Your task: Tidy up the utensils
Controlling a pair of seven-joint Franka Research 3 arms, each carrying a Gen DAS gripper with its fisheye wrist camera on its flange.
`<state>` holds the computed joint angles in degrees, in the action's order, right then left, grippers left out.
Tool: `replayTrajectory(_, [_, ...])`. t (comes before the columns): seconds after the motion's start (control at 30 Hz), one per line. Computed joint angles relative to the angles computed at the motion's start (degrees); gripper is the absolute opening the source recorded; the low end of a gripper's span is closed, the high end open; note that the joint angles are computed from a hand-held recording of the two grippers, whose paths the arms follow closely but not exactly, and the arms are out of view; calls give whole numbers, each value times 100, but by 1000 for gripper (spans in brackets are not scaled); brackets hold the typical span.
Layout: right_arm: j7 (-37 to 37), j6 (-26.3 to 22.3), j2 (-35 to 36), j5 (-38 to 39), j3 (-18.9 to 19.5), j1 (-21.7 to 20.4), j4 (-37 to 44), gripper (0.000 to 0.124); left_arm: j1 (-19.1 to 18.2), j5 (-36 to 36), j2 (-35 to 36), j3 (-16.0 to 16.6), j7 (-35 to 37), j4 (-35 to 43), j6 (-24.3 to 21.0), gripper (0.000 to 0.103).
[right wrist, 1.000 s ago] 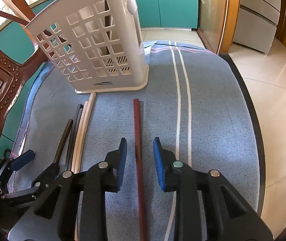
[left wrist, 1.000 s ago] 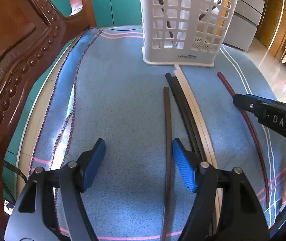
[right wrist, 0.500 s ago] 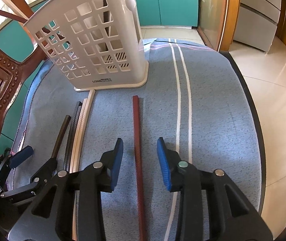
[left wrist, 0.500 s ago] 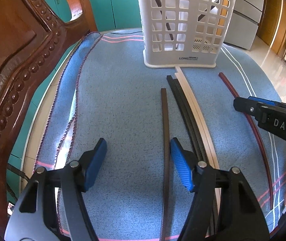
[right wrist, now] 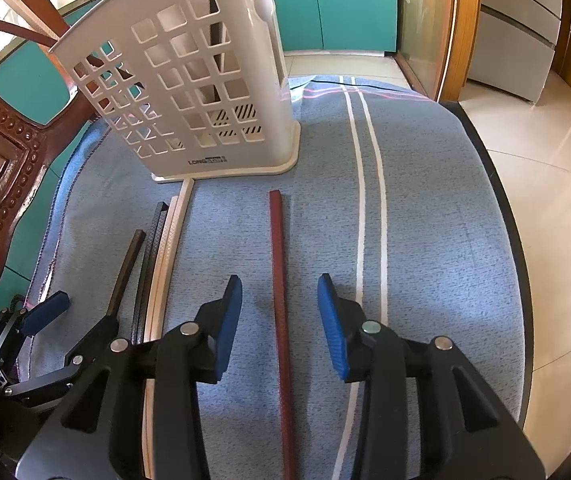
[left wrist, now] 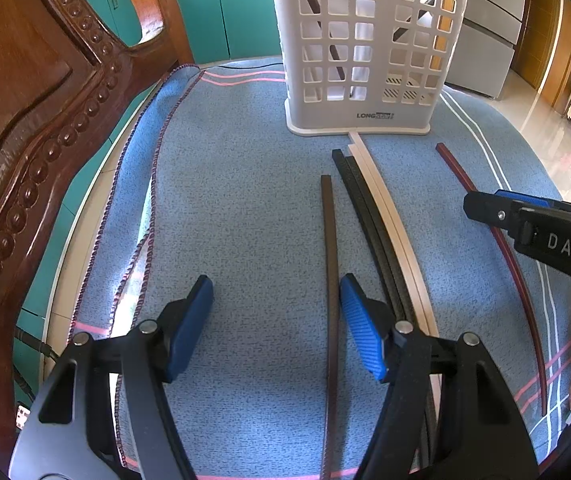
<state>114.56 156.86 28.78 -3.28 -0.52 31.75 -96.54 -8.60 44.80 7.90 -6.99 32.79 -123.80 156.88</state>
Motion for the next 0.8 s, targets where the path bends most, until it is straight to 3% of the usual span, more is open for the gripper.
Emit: replayTrajectory(0.8, [54, 0, 19, -82, -84, 70, 32, 44, 28, -72, 32, 12, 114, 25, 48, 67])
